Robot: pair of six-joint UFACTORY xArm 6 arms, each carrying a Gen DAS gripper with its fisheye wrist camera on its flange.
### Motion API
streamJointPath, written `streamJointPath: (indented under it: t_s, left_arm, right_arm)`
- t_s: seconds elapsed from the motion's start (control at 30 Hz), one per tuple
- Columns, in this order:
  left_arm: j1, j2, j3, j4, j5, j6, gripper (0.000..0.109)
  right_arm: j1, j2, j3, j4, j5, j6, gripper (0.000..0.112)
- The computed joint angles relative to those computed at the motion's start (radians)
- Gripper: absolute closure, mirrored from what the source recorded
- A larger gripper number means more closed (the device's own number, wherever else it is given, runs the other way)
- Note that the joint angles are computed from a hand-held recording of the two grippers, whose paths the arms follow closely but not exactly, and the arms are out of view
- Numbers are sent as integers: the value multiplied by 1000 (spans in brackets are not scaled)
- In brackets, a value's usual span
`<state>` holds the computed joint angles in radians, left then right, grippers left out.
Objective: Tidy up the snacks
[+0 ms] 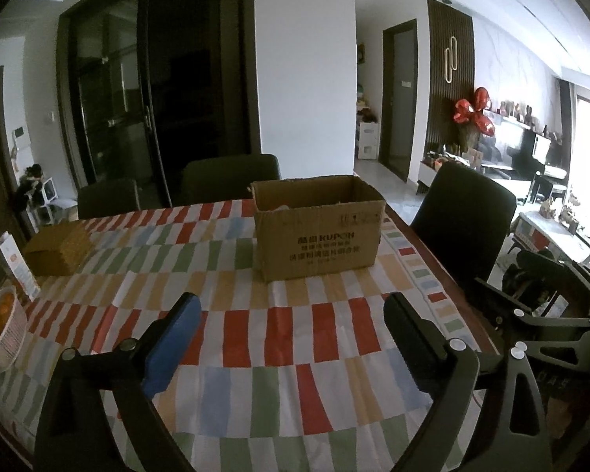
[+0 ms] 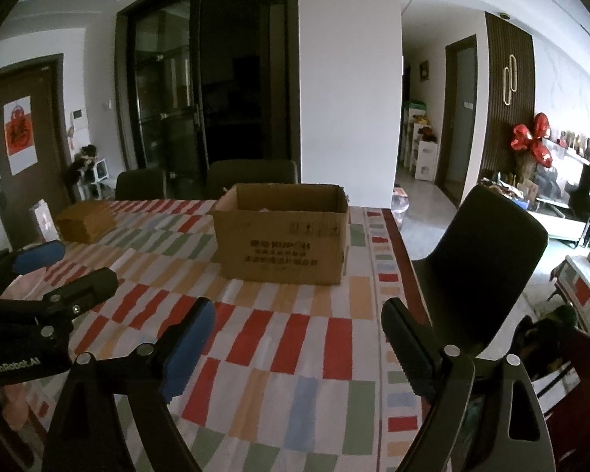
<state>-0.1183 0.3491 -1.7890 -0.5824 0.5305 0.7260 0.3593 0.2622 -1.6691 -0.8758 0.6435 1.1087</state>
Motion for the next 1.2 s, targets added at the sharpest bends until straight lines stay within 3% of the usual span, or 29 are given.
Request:
streamJointPath:
  t_s: [0.5, 1.2]
  left_arm:
    - [5, -74, 106, -61, -13, 61, 10]
    - [8, -87, 131, -65, -28, 61, 8]
  right_arm:
    - [20, -53, 66, -24, 11, 50, 25]
    - [27, -78, 101, -23, 2, 68, 25]
